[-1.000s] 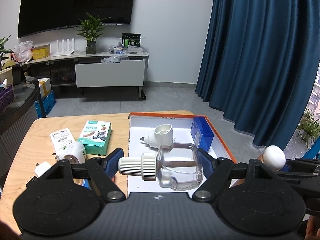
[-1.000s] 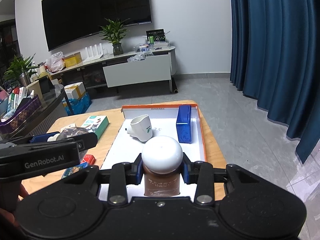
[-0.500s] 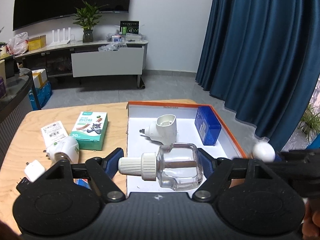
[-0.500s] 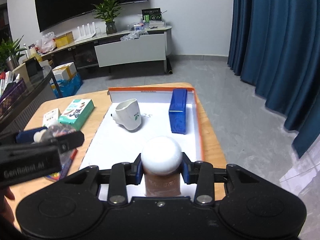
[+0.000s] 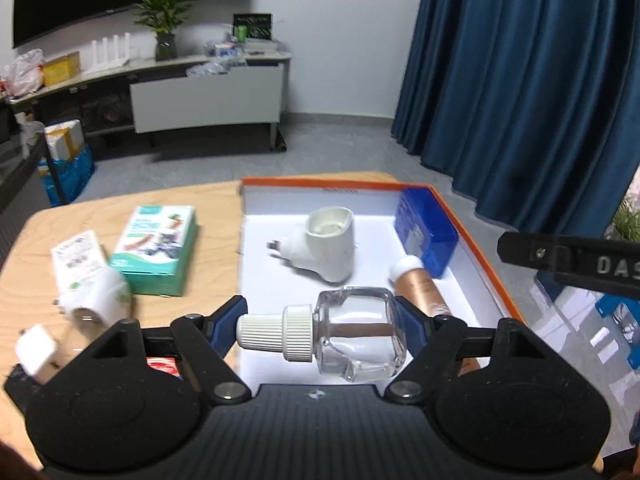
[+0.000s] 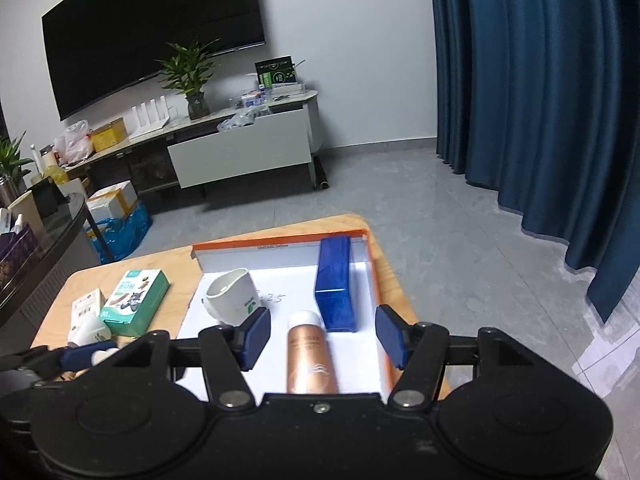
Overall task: Organize rigid objects
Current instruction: 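Open both grippers to drop the glass bottle and lotion tube into the tray, then grasp the black charger with the left gripper while the right gripper reaches the tiger card box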
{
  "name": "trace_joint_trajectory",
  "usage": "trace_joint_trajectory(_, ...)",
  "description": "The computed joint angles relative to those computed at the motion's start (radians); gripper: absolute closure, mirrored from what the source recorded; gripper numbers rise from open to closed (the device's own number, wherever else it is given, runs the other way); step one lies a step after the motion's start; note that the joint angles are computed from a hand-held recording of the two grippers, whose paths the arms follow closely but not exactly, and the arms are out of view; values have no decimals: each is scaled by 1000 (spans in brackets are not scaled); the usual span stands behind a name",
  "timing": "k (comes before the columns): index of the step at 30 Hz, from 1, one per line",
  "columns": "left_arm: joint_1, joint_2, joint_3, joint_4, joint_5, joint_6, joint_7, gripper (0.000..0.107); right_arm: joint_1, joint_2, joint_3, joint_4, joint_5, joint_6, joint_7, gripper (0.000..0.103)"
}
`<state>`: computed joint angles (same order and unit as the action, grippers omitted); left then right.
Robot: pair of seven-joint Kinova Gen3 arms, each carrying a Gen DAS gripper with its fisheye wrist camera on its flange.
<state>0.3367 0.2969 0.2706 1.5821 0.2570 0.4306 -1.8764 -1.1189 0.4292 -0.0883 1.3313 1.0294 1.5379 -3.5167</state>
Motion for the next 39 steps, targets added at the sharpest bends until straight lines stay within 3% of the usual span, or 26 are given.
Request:
trace_joint_trajectory(4,10,35,19,-37,6,41,-23,27,-5,0,-1,3,-4,22,-15,32)
trace_joint_trajectory(7,-6,16,35,-8,35,7,-62,17,-10,2,-1,-5,-5,41,-6,32)
trace_joint_trajectory(12,-21,-12,19,0,53,8,-59,16,-19,6,1,-16,16,49,-19,30)
trace_joint_trajectory(22,-54,-96,-52,49,12,6,-4,15,-39,72,26,-124,35,-36,71,24)
trace_joint_trajectory(39,-184,-165,-110,136,60,-8,-49,15,-83,202,131,-335,-67,-170,270,24)
